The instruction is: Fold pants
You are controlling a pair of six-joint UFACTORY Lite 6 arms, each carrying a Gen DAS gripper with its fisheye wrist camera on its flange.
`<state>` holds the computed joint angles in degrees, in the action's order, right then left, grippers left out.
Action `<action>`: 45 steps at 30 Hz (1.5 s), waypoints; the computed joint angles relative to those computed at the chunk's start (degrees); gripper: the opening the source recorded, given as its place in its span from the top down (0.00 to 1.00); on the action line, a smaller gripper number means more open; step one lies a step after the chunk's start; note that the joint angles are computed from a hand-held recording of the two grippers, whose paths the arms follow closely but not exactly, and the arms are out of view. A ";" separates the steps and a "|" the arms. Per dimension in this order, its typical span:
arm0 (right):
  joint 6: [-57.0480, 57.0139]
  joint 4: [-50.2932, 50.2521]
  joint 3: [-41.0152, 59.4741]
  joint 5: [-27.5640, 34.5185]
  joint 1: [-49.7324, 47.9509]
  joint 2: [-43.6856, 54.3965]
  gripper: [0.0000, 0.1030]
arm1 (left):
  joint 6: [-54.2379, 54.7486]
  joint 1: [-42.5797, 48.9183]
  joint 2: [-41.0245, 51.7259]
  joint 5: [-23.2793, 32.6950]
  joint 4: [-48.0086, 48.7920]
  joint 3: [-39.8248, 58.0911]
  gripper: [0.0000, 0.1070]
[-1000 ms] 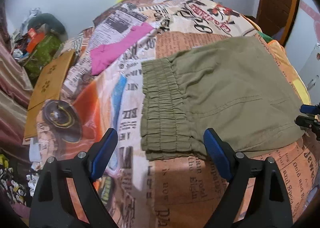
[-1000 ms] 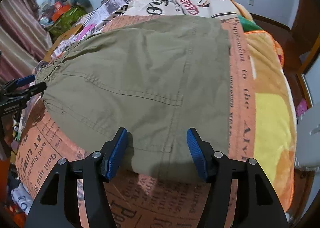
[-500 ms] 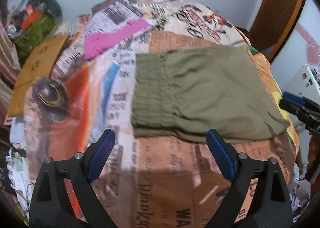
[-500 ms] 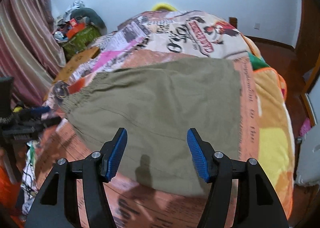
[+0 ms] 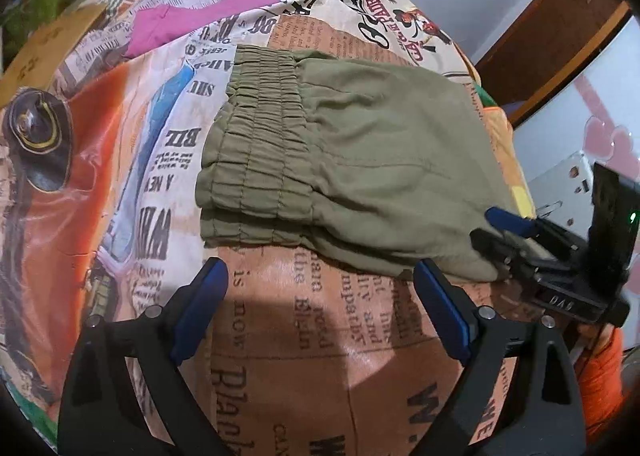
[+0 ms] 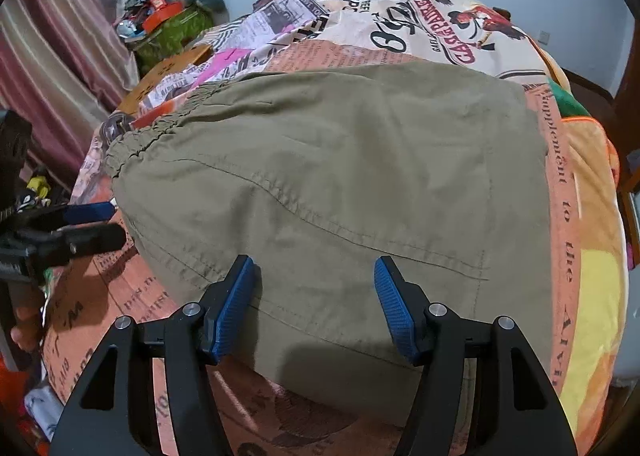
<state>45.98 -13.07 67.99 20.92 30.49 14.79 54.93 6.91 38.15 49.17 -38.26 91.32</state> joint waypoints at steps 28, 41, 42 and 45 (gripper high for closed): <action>0.15 0.99 -4.19 -3.98 -0.17 -2.54 0.43 | -19.16 1.58 17.64 7.42 -1.40 26.07 0.56; 9.18 -4.27 -11.51 -2.79 2.14 -10.84 0.43 | -7.82 3.24 -1.09 -8.63 0.40 3.37 0.64; 8.80 -3.81 -12.04 -3.36 2.25 -11.45 0.43 | -7.65 3.93 -1.30 -8.38 0.43 3.29 0.64; 15.64 -10.47 -10.52 -0.01 4.46 -11.06 0.42 | -7.91 5.39 -3.52 -12.73 2.45 0.84 0.64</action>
